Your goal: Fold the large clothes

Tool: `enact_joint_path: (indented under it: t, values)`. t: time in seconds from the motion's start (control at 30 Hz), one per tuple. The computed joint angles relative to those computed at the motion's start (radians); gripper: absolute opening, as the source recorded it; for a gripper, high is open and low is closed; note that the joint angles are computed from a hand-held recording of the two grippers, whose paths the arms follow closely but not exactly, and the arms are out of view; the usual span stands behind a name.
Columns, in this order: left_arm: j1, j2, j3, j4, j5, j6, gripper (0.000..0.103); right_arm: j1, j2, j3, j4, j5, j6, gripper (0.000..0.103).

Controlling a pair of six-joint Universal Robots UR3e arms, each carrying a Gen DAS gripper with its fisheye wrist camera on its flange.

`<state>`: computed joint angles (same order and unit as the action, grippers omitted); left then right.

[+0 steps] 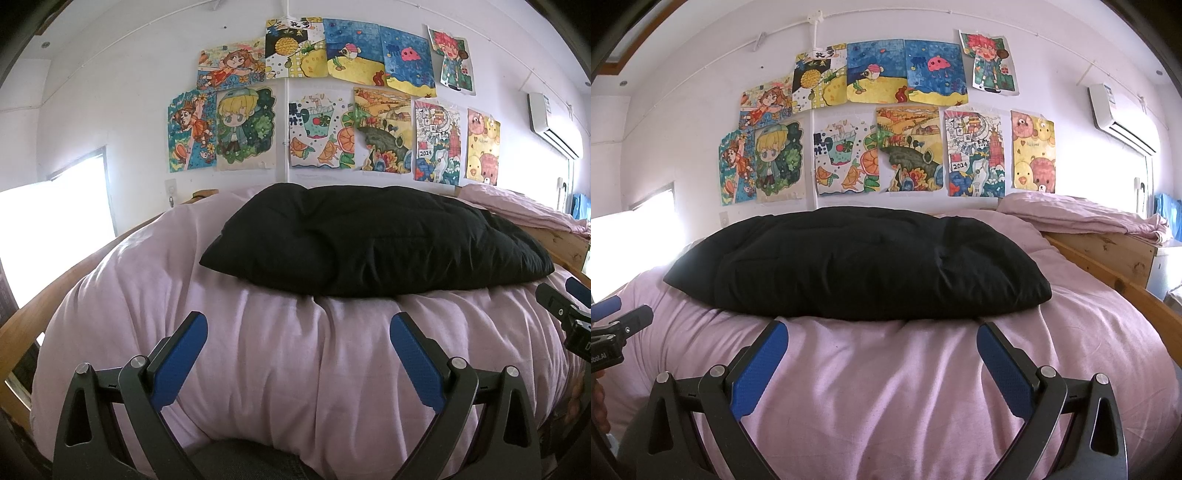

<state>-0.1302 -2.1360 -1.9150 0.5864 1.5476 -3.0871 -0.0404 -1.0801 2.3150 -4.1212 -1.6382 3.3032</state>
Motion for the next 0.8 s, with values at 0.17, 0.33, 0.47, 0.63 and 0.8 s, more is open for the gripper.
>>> enact_joint_path:
  t: [0.17,0.33,0.47,0.63,0.8]
  values:
    - [0.003,0.001,-0.002,0.001,-0.005,0.001,0.097,0.004,0.001,-0.002,0.001,-0.004,0.001,0.103]
    - [0.002,0.0,-0.002,0.002,-0.003,0.002,0.097,0.001,0.003,-0.001,-0.003,-0.001,0.001,0.103]
    - [0.003,0.003,-0.003,0.0,-0.003,0.002,0.097,-0.003,0.003,0.001,-0.006,0.004,-0.001,0.103]
    - [0.007,0.003,-0.004,0.001,-0.009,0.005,0.097,-0.001,0.004,0.0,-0.006,0.001,0.002,0.103]
    - [0.008,0.005,-0.006,0.002,-0.009,0.006,0.097,-0.002,0.004,0.001,-0.006,0.004,-0.001,0.103]
